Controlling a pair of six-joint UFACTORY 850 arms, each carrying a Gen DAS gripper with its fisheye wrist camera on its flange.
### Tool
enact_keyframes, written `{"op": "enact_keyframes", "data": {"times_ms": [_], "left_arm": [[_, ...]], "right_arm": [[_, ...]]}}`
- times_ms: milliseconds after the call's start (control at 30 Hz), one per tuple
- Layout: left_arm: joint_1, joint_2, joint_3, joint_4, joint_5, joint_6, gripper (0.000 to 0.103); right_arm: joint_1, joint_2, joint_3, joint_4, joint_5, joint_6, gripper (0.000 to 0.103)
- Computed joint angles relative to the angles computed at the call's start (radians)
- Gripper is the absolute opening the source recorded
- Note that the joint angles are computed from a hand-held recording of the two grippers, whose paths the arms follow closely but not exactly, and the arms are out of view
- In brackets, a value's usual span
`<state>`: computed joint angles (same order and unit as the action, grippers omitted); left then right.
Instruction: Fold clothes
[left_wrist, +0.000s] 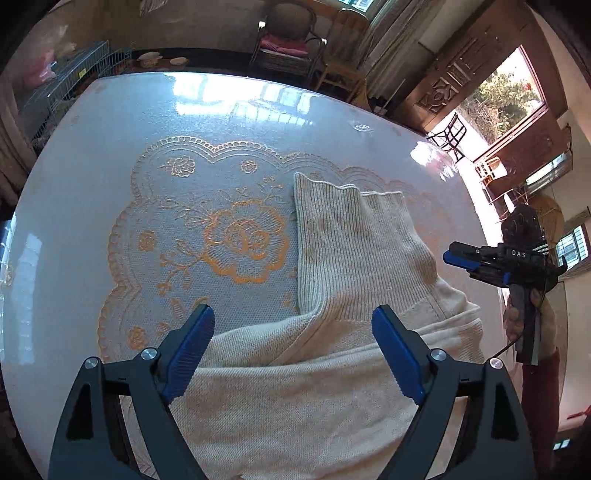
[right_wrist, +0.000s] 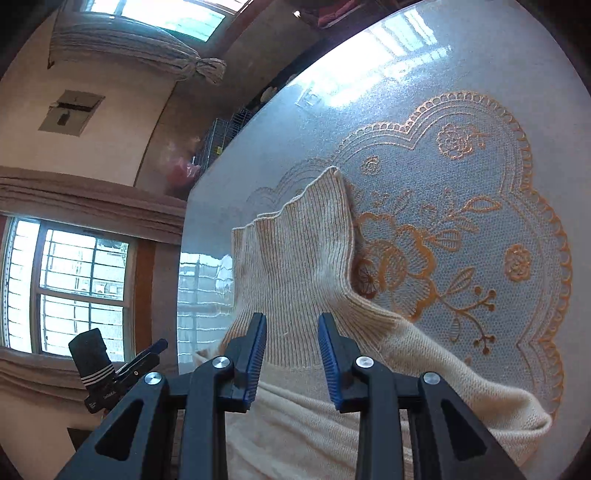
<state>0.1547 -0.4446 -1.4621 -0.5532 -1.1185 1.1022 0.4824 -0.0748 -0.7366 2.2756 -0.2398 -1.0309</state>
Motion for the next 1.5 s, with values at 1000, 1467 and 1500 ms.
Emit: {"op": "enact_keyframes", "data": {"times_ms": [1000, 1467, 1500], "left_arm": [[-0.179, -0.202, -0.134, 0.037, -0.032, -0.210, 0.023], [-0.164, -0.048, 0.053, -0.087, 0.083, -0.008, 0.008], [-0.158, -0.027, 0.076, -0.107, 0.089, 0.028, 0.008]], "right_arm": [[-0.068, -0.283, -0.262, -0.610, -0.027, 0.342, 0.007], [-0.004, -0.236, -0.247, -0.267, 0.065, -0.012, 0.005], [0.000, -0.221, -0.239, -0.237, 0.072, -0.047, 0.005]]}}
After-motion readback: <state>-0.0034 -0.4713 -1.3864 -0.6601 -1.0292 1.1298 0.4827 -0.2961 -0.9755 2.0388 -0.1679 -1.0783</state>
